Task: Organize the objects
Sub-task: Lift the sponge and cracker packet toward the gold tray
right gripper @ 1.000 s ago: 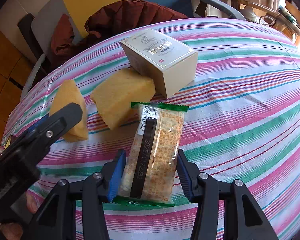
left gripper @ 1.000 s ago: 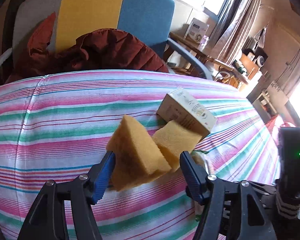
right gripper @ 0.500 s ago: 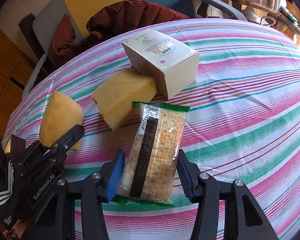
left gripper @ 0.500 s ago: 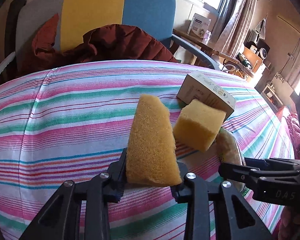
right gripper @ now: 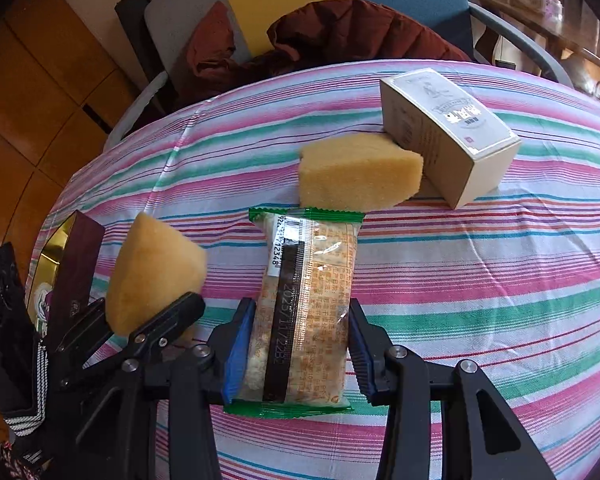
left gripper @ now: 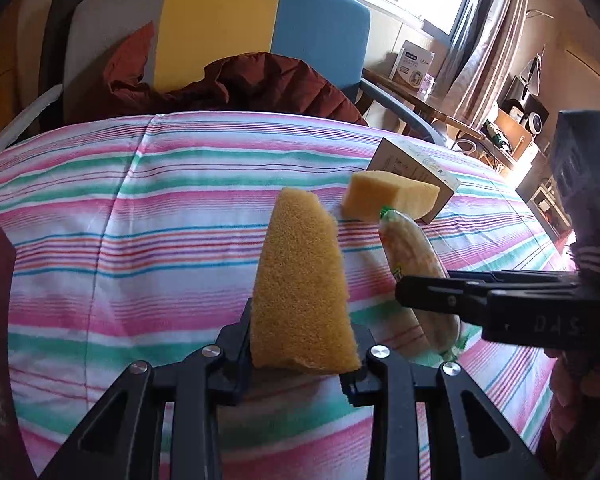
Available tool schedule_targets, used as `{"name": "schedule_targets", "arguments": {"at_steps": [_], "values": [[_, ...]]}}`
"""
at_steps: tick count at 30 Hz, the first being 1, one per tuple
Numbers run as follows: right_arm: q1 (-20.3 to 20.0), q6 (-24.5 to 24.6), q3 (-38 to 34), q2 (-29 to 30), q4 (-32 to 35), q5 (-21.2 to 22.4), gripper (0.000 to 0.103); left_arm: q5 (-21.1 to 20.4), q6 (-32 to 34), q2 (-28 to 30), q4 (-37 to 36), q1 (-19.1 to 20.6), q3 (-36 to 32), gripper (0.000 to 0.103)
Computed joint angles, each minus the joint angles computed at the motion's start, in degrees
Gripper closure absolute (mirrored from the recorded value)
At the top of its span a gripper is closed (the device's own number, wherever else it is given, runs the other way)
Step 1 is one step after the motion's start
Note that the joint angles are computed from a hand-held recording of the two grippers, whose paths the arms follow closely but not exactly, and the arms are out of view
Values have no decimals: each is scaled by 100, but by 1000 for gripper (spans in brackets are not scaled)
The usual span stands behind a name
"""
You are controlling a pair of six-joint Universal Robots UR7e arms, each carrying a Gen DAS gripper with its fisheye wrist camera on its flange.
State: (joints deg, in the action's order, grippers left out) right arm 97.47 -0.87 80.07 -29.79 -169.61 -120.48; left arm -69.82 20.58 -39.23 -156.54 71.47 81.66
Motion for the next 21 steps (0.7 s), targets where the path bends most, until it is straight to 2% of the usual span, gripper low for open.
{"name": "schedule_targets", "arguments": {"at_steps": [6,13,17,21], "values": [[2,-131,-473,332,176,103,58,-323,-346,-590,89,99,548,69],[93,-528,-537,440,24,115,58,-614,-513,-1130,90,174,810,69],[138,-758,-483,438,-103,157,58,-554,-701,-1355,44,282,762,69],[154,-883,-481,450,-169,226,58,-294,-958,-1429,44,443,472,69]]}}
